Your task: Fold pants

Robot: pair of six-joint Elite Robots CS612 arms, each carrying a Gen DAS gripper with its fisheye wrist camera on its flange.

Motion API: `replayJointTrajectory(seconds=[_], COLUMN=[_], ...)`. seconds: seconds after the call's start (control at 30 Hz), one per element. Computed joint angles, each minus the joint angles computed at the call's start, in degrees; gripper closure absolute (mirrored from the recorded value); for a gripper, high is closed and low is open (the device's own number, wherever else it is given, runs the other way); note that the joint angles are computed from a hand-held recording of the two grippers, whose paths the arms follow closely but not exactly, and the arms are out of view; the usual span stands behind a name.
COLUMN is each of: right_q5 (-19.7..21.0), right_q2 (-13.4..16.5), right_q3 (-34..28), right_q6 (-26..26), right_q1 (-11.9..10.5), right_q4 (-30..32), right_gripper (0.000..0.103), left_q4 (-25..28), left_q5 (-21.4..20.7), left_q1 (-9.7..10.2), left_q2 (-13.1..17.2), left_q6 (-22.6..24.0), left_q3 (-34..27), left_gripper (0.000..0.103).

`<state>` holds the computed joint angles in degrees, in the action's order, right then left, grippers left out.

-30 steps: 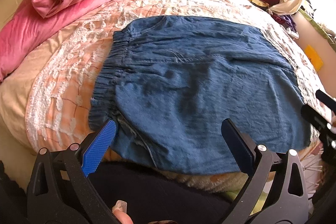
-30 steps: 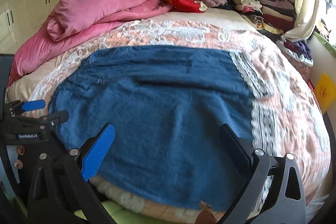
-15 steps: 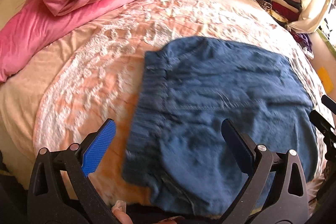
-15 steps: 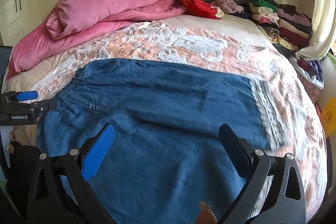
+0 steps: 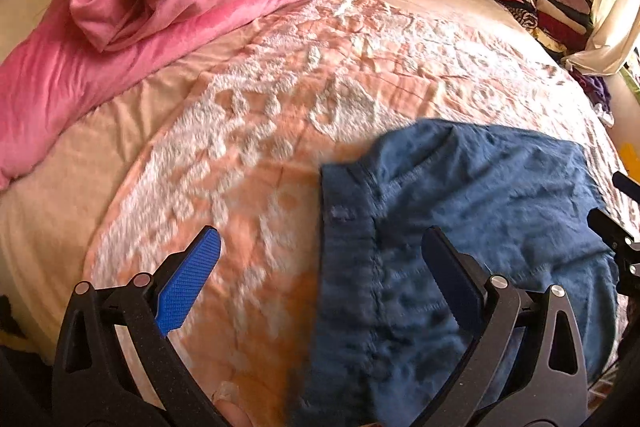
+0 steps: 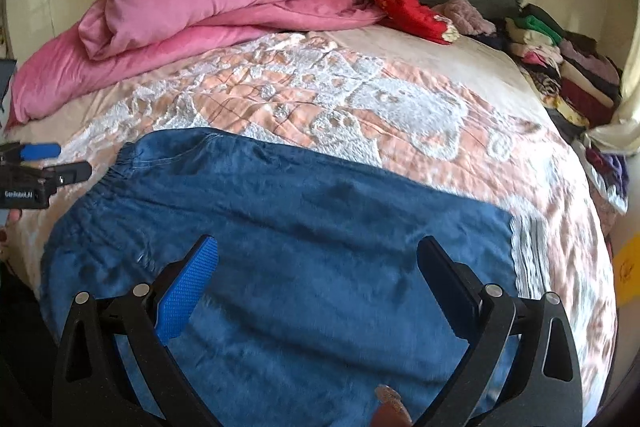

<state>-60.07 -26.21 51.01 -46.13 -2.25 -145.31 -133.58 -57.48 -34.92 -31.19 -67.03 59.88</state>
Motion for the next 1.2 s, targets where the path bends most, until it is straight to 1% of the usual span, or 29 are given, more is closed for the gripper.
replayJointTrajectory(seconds=[0.2,0.3,0.4,0.47,0.57,0.63,0.67,0.7,0.73,0.77,0.8,0.83,0.9,1.03,1.1,1.2], right_q5=[-1.36,-2.19,-2.8,-3.48,-4.39,-5.78,-6.09,-6.37,-6.88,-7.25,-7.27,-7.25,-7.29,-6.75,-5.88,-4.7], right_q2=[3.93,5.67,7.12,8.14,9.66,10.3,10.66,10.96,11.25,11.52,11.75,11.88,12.18,12.52,12.49,12.46], right_q3=[-8.19,-11.52,-14.41,-16.4,-19.46,-20.41,-21.01,-21.5,-21.92,-22.4,-22.86,-23.04,-23.46,-23.95,-24.14,-24.46], right_q6=[-0.16,-0.4,-1.13,-1.84,-2.86,-3.5,-4.02,-4.5,-4.95,-5.5,-6.15,-6.65,-8.01,-10.68,-11.89,-14.18], right_q1=[1.03,1.52,1.97,2.34,2.89,3.3,3.46,3.65,3.83,4.01,4.12,4.21,4.39,4.62,4.63,4.74], right_q4=[6.91,8.93,10.9,11.98,14.18,13.97,14.17,14.21,14.13,14.35,14.75,14.76,14.62,14.58,15.6,17.04], right_gripper=[0.004,0.004,0.004,0.004,0.004,0.004,0.004,0.004,0.004,0.004,0.004,0.004,0.004,0.004,0.004,0.005], left_q4=[2.59,2.03,0.07,0.35,0.78,1.26,1.27,0.45,-0.36,-0.83,-0.97,-1.66,-4.63,-10.05,-13.2,-16.55], left_q5=[-1.69,-2.92,-5.43,-6.29,-5.78,-5.58,-6.23,-7.31,-7.94,-7.22,-6.7,-6.24,-4.64,-1.91,-0.33,1.08], left_q1=[1.56,2.33,3.27,3.66,3.8,3.84,3.95,4.09,4.16,3.96,3.86,3.71,3.32,2.53,2.0,1.42], left_q2=[2.17,3.27,4.55,5.49,6.82,7.63,8.05,8.24,8.35,8.34,8.33,8.16,7.3,5.73,4.91,4.12], left_q6=[3.65,5.05,7.1,7.87,9.37,10.17,10.82,11.4,11.8,12.51,13.06,13.55,13.66,14.66,15.56,16.99], left_q3=[-3.65,-5.03,-6.51,-8.06,-10.21,-11.49,-12.07,-12.11,-12.06,-11.91,-11.9,-11.55,-9.73,-6.58,-4.88,-3.16], left_gripper=[0.009,0.009,0.009,0.009,0.009,0.023,0.039,0.049,0.052,0.057,0.065,0.068,0.07,0.071,0.071,0.072])
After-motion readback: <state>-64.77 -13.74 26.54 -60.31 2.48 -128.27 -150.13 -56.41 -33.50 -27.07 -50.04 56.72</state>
